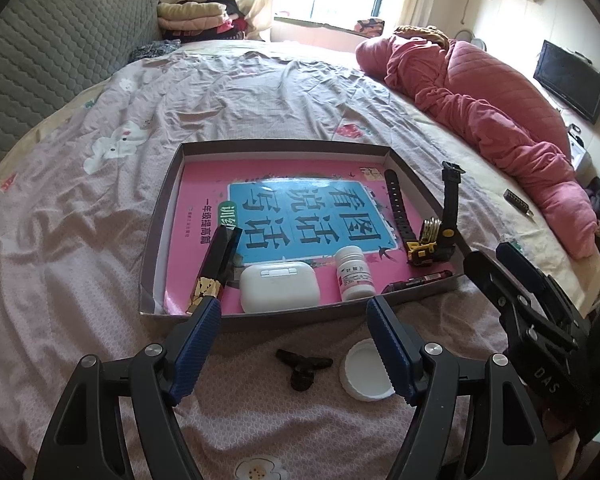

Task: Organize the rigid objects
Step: 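Withdraw both open tools up and away from the tray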

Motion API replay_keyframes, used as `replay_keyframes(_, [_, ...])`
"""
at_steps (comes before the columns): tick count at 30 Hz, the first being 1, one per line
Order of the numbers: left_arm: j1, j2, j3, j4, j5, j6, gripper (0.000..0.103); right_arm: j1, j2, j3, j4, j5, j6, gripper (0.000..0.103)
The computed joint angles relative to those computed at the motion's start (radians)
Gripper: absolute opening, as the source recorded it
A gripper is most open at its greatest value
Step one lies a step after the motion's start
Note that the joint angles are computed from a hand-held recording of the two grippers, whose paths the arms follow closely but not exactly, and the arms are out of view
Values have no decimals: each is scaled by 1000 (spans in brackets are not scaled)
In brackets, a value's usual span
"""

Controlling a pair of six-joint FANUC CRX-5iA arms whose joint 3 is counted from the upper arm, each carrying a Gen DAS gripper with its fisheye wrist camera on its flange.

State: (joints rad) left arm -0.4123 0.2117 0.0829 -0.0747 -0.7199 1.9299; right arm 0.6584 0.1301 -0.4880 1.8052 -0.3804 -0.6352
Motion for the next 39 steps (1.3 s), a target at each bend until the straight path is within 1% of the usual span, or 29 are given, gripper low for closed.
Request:
replay_keyframes(3, [-1, -9, -8, -2, 2, 5, 76, 1, -14, -10, 14, 12, -9, 72])
replay_keyframes(13, [-1, -54, -66, 5, 11, 11, 76, 21, -43, -34, -3, 36, -2, 72])
replay_keyframes(22, [16, -97, -127, 3, 9, 28, 76, 71, -57, -45, -98, 22, 86, 72])
replay_keyframes(28, [20, -120, -159, 18, 14, 18, 76, 109, -59, -44, -209, 30, 172, 72])
replay_keyframes(31, [15, -126, -167, 21, 15, 13, 76, 123, -63, -45, -246, 23, 202, 72])
replay_keyframes(39, [5, -126, -172, 24, -7, -5, 76, 166, -61, -33, -385, 19, 319, 72])
